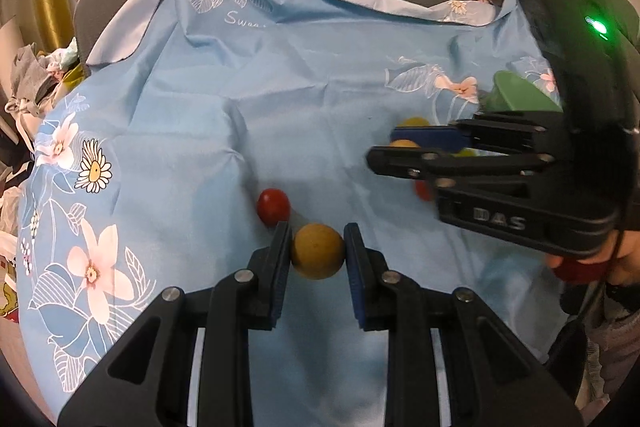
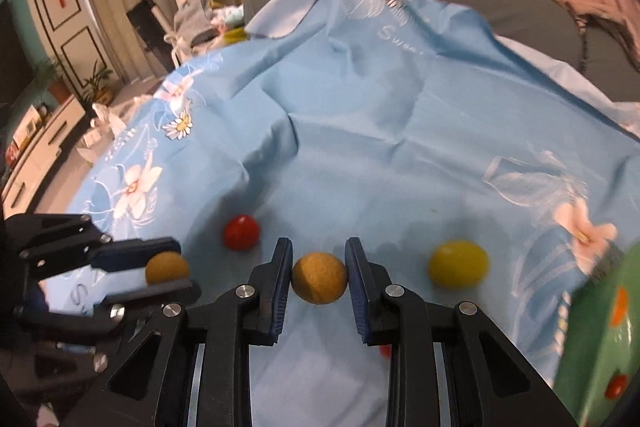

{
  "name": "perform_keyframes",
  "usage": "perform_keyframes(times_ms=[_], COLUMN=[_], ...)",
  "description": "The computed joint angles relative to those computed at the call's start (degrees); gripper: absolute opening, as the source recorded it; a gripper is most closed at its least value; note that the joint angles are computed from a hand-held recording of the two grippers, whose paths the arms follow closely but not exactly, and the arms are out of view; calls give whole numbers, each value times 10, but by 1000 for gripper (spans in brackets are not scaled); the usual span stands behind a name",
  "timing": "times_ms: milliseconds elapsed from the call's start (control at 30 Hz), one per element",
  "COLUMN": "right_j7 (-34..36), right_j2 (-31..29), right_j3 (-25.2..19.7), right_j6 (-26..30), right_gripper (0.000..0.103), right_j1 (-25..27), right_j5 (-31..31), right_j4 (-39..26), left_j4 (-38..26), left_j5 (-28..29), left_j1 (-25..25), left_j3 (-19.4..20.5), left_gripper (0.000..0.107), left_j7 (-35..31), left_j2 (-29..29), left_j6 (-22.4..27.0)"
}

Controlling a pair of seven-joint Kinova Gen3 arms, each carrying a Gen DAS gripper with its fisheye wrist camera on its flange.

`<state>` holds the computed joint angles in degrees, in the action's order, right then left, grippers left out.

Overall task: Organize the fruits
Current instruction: 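Carry both tan fruits over the green bowl and open both grippers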

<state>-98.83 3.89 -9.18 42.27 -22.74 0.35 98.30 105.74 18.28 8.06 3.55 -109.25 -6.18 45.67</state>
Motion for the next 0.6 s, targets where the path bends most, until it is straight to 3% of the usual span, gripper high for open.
perform_keyframes(times_ms=[367, 600], right_j7=[-24, -12], right_j2=[-146, -206], right_j3=[10, 24], right_j6=[-42, -57], right_gripper=[29, 29], right_j1=[37, 58], right_j5=[-40, -63], right_j4=[114, 148], left_j4=[-10, -39], left_j5=[-41, -78], left_j1=[27, 56], left_j3=[31, 61], left_gripper=[26, 26], left_j7=[68, 116], left_j2=[-24, -19], left_j6=[14, 21])
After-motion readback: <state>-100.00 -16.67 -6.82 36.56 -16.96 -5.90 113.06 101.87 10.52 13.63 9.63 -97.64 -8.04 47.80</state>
